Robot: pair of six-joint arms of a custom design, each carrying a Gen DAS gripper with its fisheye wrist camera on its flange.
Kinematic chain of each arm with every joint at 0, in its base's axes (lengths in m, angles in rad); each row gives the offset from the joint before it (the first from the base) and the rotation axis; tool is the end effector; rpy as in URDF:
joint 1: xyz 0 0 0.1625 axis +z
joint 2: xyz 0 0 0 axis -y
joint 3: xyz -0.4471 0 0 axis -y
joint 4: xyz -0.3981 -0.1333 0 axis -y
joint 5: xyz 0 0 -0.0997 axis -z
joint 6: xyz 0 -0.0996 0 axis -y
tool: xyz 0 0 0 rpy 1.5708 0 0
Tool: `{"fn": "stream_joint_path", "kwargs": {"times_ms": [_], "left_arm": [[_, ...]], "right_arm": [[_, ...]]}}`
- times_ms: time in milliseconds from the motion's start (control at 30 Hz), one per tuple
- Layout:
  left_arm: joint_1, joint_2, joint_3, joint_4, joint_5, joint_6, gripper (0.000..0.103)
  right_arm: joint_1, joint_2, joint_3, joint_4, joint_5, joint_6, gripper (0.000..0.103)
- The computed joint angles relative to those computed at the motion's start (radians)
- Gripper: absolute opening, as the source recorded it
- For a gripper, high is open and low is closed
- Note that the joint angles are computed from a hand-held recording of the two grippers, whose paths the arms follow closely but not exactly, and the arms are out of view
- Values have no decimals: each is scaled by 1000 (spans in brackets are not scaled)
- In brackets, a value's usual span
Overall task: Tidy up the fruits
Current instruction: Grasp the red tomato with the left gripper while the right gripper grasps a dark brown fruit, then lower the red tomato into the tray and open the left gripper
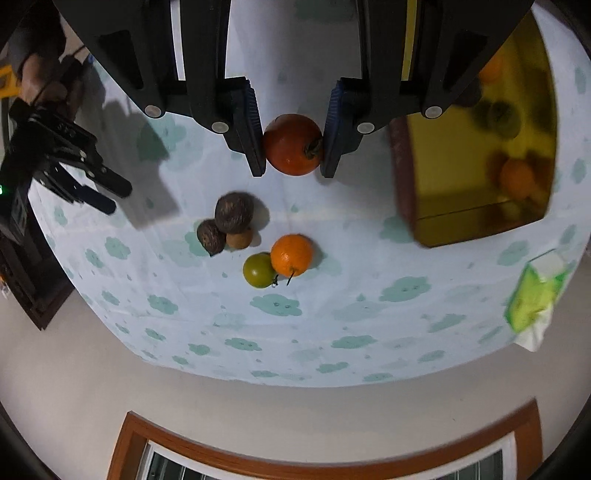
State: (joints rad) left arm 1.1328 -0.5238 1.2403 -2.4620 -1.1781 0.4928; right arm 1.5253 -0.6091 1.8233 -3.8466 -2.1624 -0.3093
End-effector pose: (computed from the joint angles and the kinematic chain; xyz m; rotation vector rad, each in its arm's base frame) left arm -0.1847 -0.7986 0.0514 1.1853 2.4665 -0.2246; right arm 0.0492 -0.6293 0.0920 -0.0987 -2.1866 1.1290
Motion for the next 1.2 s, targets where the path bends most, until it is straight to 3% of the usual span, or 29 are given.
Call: {"fn": "stream_joint_path", "kwargs": {"times_ms": [67,233,267,400,633,700,800,900,1033,1200], "left_arm": [[0,-29,43,-38,12,10,31],[2,-84,125,-145,29,49,31],[4,-90,133,-158,31,54,31],[10,-112,153,-195,30,77,32],[28,-131,163,-225,17,110,32],[33,-132,160,-223,16,102,32],[45,-137,151,-218,17,88,32],[58,-144,141,-208,22,73,32],[78,-160,142,-239,44,87,32],[105,-171,140,-265,80,100,32]], "right_arm": [[3,0,2,18,48,3,53],[-6,-5,-33,149,270,129,53],[-1,7,-58,168,276,134,52],[18,66,-177,251,238,148,47],[46,146,-325,319,107,154,47],[47,159,-349,337,81,160,37],[54,176,-372,342,43,148,34],[59,176,-371,344,29,143,34],[75,150,-293,299,59,122,34],[99,136,-197,231,42,98,34]]}}
